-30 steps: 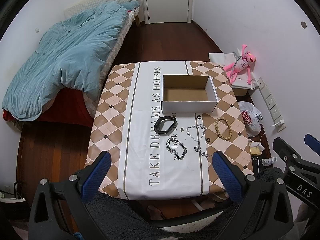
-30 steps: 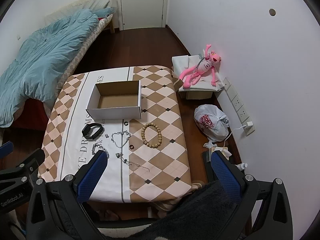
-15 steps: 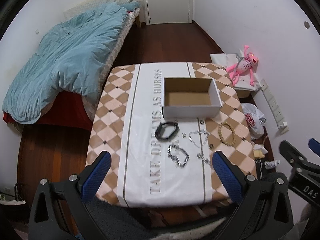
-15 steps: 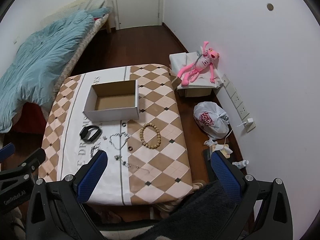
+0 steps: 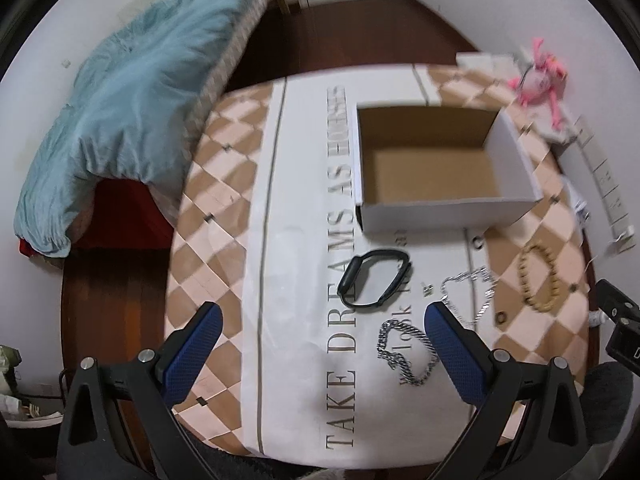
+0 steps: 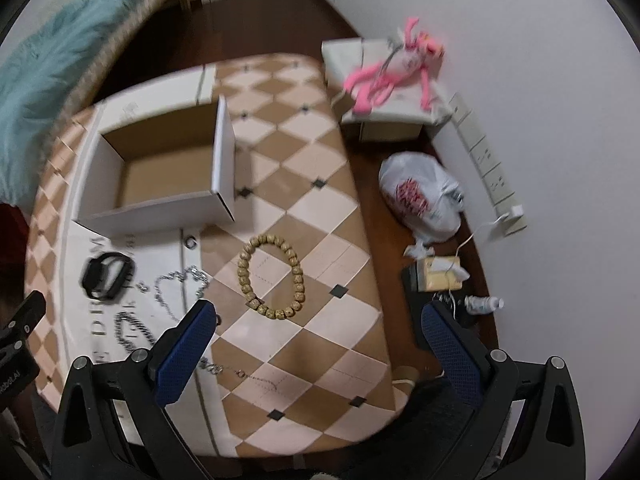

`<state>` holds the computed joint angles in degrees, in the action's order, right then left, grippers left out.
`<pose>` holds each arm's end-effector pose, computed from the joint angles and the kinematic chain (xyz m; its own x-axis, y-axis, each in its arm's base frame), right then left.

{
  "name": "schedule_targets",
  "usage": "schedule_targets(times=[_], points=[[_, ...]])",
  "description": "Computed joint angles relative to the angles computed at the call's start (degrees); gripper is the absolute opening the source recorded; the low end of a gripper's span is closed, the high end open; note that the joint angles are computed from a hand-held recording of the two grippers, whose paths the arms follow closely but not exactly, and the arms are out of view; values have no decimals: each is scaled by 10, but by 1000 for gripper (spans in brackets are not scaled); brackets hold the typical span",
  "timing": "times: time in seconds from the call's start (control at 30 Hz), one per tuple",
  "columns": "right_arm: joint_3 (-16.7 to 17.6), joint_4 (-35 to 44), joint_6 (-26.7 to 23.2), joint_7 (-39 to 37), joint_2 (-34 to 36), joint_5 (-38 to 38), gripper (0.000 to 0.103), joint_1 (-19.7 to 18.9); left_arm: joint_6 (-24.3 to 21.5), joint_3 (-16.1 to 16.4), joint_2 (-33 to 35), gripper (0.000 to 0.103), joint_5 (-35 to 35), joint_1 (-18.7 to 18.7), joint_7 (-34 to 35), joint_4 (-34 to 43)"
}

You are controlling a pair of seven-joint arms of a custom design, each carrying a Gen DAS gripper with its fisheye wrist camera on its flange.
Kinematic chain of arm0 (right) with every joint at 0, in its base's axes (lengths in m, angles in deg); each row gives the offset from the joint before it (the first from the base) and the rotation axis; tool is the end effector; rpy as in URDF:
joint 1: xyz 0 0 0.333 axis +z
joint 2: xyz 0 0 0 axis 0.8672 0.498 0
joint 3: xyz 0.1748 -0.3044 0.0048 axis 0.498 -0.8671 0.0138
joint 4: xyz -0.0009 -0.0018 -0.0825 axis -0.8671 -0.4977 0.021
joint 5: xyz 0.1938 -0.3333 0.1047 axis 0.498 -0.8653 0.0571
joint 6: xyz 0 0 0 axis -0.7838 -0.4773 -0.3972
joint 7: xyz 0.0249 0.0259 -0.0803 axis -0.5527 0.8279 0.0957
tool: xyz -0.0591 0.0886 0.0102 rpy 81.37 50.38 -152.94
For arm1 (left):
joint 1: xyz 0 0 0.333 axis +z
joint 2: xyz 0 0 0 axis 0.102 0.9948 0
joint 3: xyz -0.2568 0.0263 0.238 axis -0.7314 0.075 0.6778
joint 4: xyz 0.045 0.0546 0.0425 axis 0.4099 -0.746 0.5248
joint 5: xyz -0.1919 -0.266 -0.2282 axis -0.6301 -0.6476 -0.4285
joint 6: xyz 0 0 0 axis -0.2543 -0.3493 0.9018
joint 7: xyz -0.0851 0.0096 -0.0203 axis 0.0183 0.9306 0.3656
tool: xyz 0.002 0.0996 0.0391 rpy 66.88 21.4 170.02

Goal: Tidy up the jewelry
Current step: 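Grasp the wooden bead bracelet with the right tool while the left tool grasps the black watch band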

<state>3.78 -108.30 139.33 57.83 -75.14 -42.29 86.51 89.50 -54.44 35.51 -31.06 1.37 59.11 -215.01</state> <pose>0.5746 0.3065 0.4411 0.1250 -0.9820 0.1418 -0.9536 -0.1584 -0.2560 0.4811 -0.1078 0.4767 0.2780 -0.9441 -0.1774 -0.9306 -0.2189 -0.2932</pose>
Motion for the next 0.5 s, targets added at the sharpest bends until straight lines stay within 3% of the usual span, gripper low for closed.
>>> schedule_targets(times=[0.2,0.4,0.47,0.5], points=[[-1,37,-18,-27,61,49,85,-5,14,10,48,103,-5,11,-5,3],[-13,63,-27,-27,98,71,78,0,37,21,83,102,-30,24,8,9],[-16,69,-28,-25,104,79,76,0,43,25,92,96,-54,27,20,10],[-18,72,-29,-20,109,81,75,1,45,26,96,86,-64,29,26,10]])
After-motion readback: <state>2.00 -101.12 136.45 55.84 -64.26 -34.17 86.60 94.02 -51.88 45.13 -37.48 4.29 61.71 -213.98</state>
